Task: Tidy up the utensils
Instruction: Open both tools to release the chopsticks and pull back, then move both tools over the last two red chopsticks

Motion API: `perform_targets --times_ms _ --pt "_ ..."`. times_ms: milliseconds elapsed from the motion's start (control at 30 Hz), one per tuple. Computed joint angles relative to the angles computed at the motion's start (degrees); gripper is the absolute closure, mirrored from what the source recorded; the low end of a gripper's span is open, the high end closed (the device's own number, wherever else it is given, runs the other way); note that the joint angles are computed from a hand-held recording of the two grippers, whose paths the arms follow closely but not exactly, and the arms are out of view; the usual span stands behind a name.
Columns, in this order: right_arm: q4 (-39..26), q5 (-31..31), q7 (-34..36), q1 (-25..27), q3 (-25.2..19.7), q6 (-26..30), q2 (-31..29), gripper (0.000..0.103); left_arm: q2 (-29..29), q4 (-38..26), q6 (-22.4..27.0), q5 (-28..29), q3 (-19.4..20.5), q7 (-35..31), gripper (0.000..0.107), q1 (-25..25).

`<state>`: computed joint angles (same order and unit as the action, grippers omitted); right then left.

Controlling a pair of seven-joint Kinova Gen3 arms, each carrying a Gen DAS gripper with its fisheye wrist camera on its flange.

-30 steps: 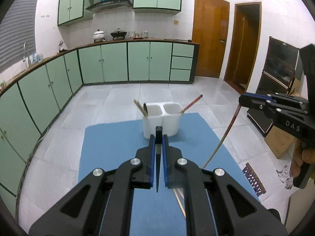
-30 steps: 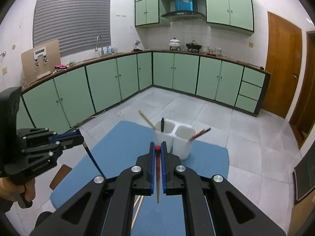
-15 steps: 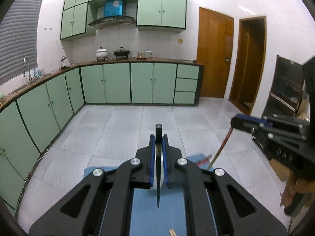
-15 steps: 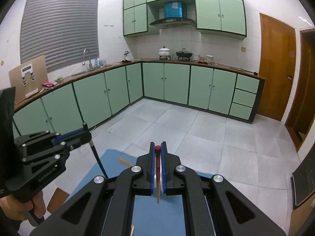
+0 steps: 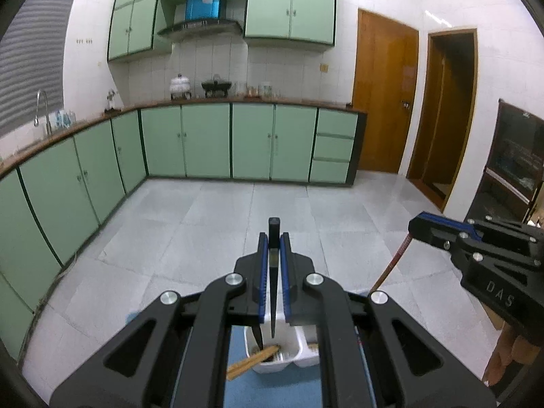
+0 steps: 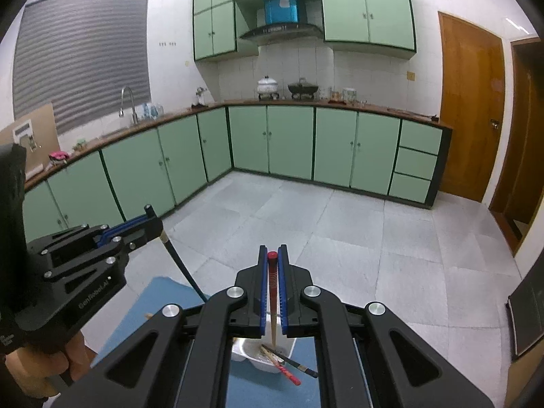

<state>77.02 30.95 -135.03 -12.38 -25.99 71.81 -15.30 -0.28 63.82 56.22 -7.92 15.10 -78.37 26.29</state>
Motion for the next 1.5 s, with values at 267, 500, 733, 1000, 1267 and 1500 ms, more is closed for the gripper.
perform_targets --times_ms 267,500,733,1000,1267,1500 --pt "6.49 -3.17 -1.55 0.42 0.63 -2.87 -3.12 0.093 -3.92 8.43 -1.83 5.92 -2.49 -5.08 0.1 -1.64" --pt "7.02 -7.34 0.57 9.25 -5.65 -2.96 -12.83 0.085 -14.38 11.42 -0.71 15.66 -3.4 -14.11 0.081 -8.68" --pt "16.46 -14.17 -5.24 11.67 -14.89 -0.35 -30.98 0.078 -30.8 22.79 -0.07 20.73 -7.47 -18.83 0.062 -11.43" --pt "20.78 -32.62 -19.96 14.98 -31.83 9.34 -46.45 0.077 -51.81 40.21 4.71 13.65 -9.19 -7.91 0.057 -6.61" --pt "18.71 -50.34 -20.56 22.93 -34.69 11.05 -55.4 0.077 -63.09 45.77 16.31 17.87 -13.58 -10.26 0.057 -13.76" --pt "20.47 -56.32 -11.94 27.75 -31.51 12.36 -59.04 0.08 -65.28 46.72 19.9 18.33 -15.53 -10.73 0.057 -14.33"
